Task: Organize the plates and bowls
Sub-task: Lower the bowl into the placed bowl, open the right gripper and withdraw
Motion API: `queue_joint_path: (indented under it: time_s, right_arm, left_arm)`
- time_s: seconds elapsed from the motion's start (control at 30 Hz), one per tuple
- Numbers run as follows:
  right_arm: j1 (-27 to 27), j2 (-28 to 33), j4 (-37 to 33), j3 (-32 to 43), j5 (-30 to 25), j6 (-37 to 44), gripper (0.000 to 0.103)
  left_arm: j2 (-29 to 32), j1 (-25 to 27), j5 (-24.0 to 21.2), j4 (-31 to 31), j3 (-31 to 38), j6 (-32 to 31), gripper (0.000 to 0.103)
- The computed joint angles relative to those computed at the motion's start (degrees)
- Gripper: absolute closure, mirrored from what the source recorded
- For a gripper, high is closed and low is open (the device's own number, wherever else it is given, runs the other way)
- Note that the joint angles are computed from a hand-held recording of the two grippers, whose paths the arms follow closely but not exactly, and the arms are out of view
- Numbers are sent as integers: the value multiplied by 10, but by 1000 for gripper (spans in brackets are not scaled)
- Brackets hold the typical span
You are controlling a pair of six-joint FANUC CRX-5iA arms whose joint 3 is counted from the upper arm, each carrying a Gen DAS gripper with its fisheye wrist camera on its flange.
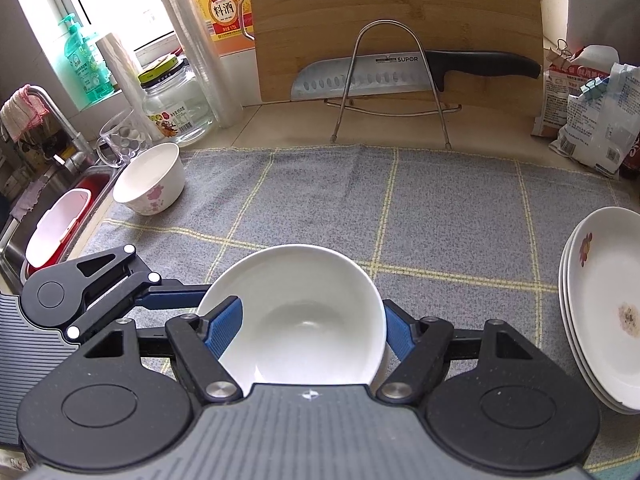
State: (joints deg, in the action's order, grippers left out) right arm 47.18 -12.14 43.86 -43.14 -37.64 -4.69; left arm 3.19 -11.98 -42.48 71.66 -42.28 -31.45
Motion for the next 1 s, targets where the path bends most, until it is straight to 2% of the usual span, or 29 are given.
queue_joint_path:
  time_s: [0.8,0.9,1.0]
  right_arm:
    - [-7,5,-2,0,8,4,21]
    - [-6,3,13,-6,10,-8,9]
    - [-3,1,29,-11,11,-21,2]
  left_arm:
    - [26,18,-34,-32,26,25,12]
    - [15,15,-27,-6,12,-12,9]
    - [13,24,-43,-18,16,-6,9]
